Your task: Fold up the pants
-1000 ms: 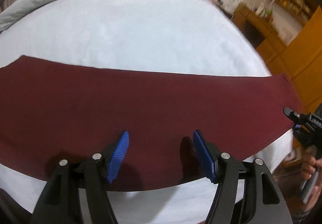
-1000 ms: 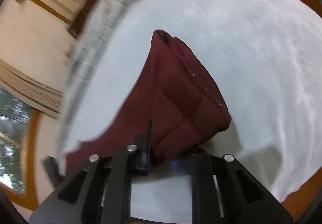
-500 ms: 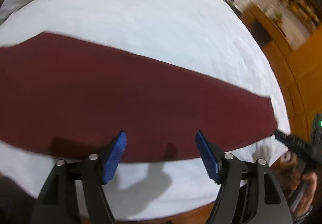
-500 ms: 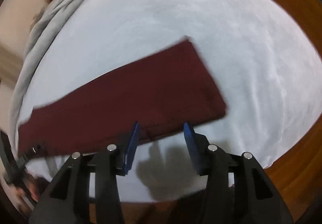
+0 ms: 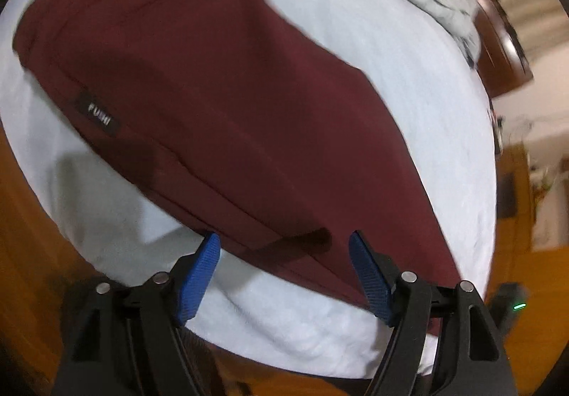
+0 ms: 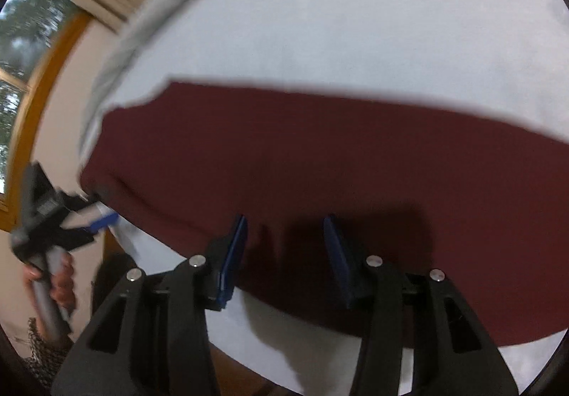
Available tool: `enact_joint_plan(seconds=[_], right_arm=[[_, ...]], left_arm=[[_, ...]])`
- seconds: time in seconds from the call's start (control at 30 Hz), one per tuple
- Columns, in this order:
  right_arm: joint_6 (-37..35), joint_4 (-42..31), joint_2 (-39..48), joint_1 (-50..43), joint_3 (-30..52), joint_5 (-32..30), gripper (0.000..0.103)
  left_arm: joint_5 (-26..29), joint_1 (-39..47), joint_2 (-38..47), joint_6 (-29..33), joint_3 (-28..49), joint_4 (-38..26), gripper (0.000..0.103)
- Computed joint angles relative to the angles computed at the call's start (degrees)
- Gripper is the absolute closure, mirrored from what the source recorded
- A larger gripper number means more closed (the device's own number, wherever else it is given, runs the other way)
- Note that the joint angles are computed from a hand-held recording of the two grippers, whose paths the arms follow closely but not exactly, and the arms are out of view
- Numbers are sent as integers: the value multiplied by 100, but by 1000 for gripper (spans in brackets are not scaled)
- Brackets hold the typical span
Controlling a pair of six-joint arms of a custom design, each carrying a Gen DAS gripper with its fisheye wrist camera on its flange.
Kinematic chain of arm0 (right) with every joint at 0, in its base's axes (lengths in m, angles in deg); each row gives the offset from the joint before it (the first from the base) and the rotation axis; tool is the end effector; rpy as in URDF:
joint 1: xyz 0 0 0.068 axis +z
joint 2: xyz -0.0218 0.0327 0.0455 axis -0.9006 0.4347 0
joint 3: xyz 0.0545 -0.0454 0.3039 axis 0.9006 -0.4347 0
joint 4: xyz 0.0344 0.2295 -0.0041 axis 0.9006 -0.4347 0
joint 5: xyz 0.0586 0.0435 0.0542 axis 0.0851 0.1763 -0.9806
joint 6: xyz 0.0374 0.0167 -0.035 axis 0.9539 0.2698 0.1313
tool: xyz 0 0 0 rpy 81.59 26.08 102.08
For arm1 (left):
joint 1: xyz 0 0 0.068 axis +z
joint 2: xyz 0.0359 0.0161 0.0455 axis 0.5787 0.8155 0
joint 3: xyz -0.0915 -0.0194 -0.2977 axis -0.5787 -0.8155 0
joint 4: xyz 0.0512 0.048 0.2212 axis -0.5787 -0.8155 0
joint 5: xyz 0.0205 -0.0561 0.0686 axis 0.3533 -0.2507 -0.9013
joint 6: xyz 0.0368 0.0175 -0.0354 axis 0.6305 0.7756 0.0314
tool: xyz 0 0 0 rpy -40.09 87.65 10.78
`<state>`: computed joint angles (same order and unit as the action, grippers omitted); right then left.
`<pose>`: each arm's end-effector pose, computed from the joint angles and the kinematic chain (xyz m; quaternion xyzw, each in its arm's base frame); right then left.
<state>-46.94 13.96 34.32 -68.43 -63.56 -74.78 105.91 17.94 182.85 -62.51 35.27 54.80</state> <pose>0.1750 0.0032 0.0543 0.0698 0.9595 0.2351 0.1385 0.2317 -0.0855 0.1144 -0.1418 0.9553 -0.2424 0.0927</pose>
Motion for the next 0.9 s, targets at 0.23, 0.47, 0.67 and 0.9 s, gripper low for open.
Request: enact_joint_plan(seconds=[0.23,0.47,0.67,0.9], right_arm=[[133,230,51,437,33,339,50],[424,278,-43,727,-1,507,49],[401,283,56,700,32,414,49],[-371,-586,-1020,-465,-253,3,46]], left_arm=[[555,401,502,-130,-152,617,29],[478,368,634,-371,-49,529,84],[147,212,688,40,-124,435,85],[-1678,-1661,-405,-651,641,-751,39]])
